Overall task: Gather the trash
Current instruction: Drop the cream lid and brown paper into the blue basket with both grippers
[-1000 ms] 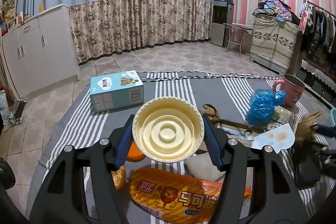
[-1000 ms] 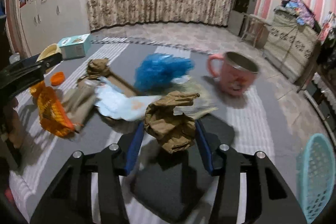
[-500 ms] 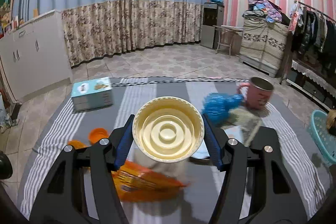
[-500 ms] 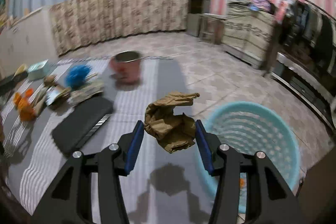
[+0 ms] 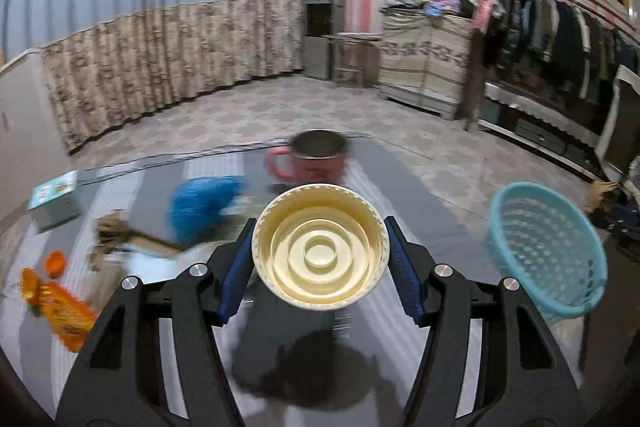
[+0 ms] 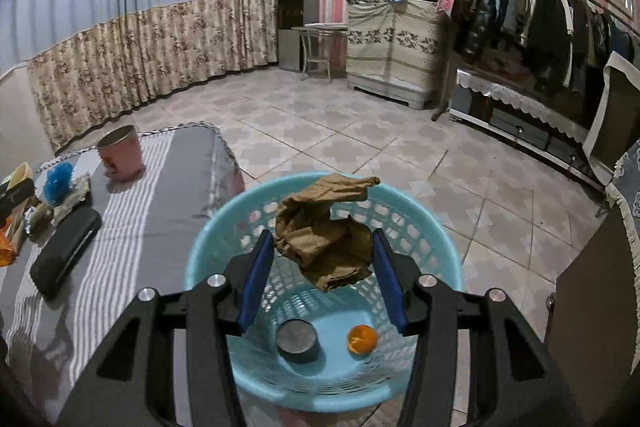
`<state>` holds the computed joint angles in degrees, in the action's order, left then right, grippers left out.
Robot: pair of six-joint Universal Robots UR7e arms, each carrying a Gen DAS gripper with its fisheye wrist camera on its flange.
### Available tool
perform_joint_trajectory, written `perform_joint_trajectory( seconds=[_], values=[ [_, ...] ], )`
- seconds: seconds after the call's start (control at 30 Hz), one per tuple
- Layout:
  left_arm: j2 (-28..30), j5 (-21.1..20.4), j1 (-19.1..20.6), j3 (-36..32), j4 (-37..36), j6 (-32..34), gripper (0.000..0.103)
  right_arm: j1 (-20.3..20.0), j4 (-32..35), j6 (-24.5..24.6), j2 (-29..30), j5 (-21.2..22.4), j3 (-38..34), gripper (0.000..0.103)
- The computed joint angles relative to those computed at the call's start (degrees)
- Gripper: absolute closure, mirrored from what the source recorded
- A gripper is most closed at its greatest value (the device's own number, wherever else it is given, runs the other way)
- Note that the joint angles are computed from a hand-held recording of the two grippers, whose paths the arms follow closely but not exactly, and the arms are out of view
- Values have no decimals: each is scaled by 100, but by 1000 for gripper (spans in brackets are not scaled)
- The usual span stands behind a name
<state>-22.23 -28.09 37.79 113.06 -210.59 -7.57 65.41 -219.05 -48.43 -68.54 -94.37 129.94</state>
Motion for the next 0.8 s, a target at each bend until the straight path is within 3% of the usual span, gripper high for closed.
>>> perform_joint_trajectory(
  seconds=[0.33,0.5,0.8],
  values=[
    [1016,-805,-146,-1525,810,346,43,-191,156,89,30,129,-235,53],
    [1233,-1271,-78,-2025,1213,378,43,-403,313,496,-140,293,-314,53],
    [1655,-1631,-114,-2734,1633,638,42,-563,384,696,-170,337,-457,53]
  ],
)
